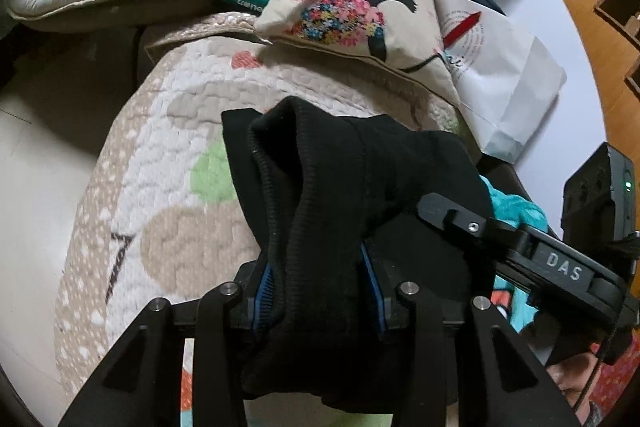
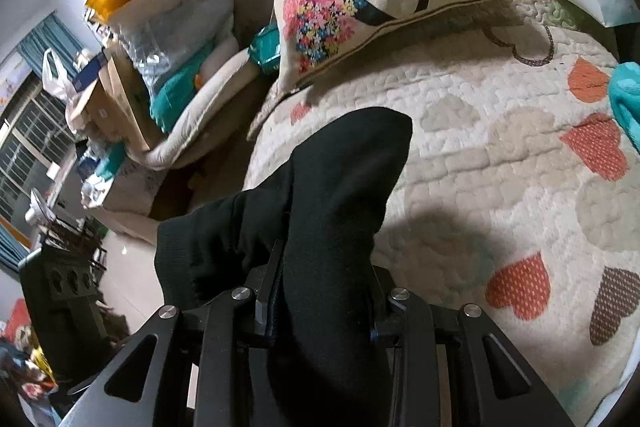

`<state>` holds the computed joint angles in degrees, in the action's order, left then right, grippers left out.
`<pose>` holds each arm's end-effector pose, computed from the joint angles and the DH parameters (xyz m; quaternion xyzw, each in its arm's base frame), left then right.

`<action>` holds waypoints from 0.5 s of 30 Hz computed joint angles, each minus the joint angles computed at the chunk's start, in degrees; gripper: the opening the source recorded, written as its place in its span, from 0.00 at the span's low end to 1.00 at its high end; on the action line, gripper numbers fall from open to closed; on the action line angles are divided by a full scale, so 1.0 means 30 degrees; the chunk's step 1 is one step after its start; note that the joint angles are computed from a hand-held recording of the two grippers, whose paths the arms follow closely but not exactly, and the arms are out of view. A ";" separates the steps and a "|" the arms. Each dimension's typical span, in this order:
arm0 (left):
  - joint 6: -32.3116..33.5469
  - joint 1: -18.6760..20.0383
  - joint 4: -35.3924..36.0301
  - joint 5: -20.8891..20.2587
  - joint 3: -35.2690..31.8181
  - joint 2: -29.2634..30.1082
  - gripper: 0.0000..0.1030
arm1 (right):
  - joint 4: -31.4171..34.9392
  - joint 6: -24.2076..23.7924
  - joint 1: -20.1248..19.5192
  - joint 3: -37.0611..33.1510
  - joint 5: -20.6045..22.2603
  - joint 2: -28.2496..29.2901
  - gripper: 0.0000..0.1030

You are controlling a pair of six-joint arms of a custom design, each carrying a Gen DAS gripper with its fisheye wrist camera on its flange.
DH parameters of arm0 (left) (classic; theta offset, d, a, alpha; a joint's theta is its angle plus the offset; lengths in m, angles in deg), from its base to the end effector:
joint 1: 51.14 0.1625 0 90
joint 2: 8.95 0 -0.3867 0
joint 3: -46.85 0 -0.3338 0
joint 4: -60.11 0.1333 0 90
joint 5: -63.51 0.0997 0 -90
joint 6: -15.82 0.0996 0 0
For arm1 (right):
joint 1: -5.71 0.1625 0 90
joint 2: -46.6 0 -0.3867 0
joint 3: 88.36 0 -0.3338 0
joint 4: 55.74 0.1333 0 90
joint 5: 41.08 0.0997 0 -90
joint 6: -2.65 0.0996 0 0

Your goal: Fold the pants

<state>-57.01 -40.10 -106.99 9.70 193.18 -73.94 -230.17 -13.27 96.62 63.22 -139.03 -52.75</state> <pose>-0.2648 -0.2474 0.0954 0.0623 0.9479 -0.2925 0.1097 0.1239 -0.2766 0.2499 0.1212 -0.9510 0.2656 0.1022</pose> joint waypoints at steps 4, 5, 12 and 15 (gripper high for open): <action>0.0656 0.0777 0.1521 0.0290 -0.1176 0.0310 0.37 | -0.0568 -0.0448 0.0355 -0.0566 -0.0216 0.1069 0.33; 0.0861 0.1032 0.1980 0.0415 -0.1616 0.0596 0.37 | -0.0817 -0.0764 0.0440 -0.0714 -0.0381 0.1455 0.33; 0.2452 0.1724 0.2800 0.1161 -0.3204 0.2817 0.37 | -0.1985 -0.1884 -0.0754 -0.1016 -0.0079 0.2731 0.33; 0.2977 0.1960 0.2265 0.1124 -0.3365 0.3683 0.37 | -0.2044 -0.1988 -0.1786 -0.1053 0.0604 0.2912 0.33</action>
